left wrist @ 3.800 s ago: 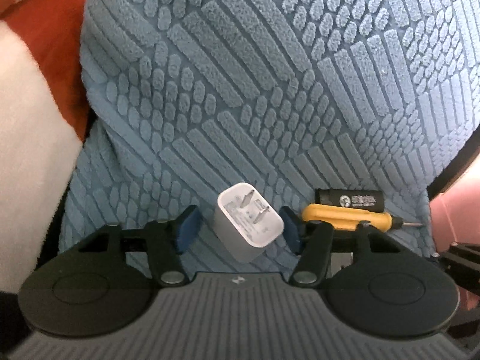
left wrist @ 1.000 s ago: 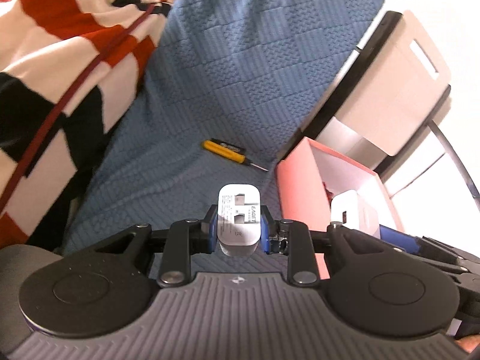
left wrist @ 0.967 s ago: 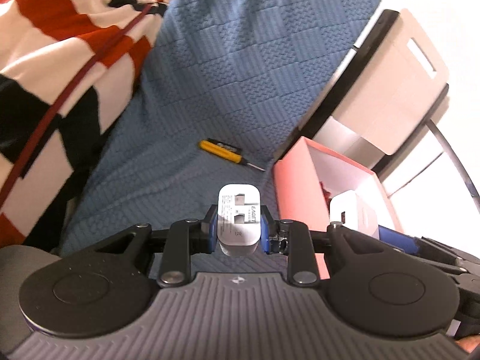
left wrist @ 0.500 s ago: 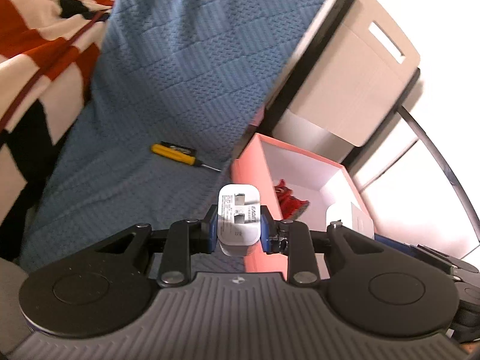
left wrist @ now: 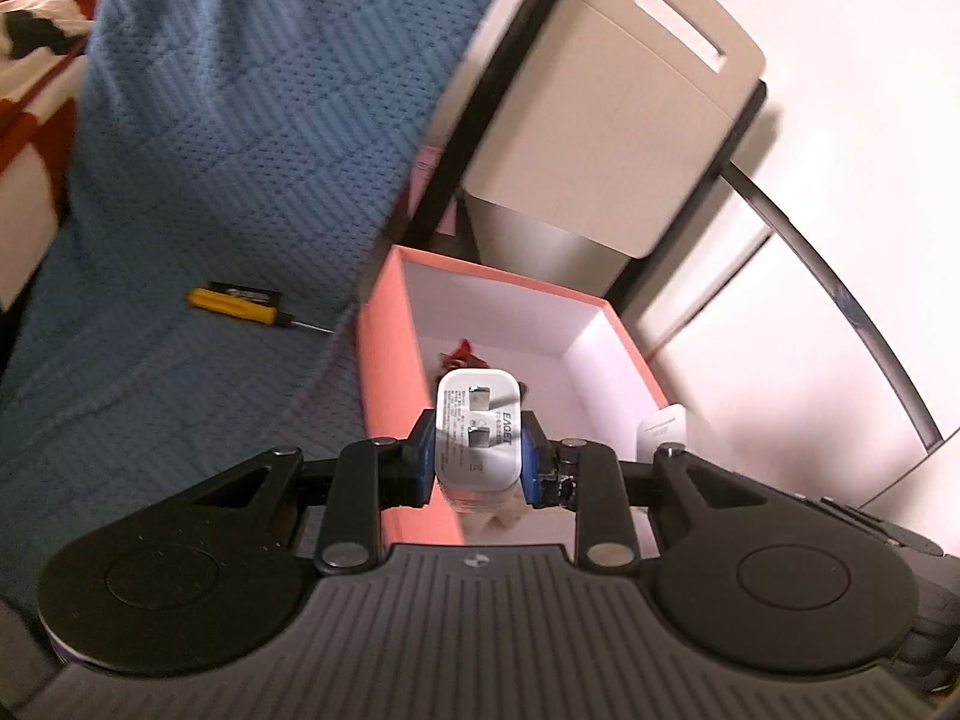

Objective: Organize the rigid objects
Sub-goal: 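Open both grippers over the box, dropping the charger and adapter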

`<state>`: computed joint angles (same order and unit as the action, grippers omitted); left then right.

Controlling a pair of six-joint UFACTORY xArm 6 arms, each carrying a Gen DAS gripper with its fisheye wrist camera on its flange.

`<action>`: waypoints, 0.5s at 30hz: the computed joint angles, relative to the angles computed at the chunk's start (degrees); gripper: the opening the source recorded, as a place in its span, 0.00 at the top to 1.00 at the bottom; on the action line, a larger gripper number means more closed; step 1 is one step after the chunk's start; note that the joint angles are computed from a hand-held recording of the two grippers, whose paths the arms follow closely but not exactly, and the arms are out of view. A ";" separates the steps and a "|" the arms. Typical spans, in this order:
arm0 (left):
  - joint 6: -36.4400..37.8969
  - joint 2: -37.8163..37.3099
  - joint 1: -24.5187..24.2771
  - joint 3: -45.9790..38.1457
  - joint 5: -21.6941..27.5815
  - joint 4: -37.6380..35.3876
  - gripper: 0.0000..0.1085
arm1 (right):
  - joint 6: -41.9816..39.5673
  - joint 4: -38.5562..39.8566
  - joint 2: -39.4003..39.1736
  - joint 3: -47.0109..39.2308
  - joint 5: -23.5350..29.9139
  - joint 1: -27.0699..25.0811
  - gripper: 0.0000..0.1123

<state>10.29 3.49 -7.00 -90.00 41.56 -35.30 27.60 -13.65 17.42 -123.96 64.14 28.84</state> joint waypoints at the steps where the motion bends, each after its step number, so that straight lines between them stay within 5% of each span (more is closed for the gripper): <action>1: 0.00 0.37 -0.51 -0.38 -0.27 0.16 0.71 | 0.29 -0.04 -0.66 1.08 -0.41 -0.28 0.46; 15: -3.73 14.95 -4.57 -16.40 4.02 3.88 0.71 | 2.29 3.04 -1.67 6.76 -0.94 -5.96 0.46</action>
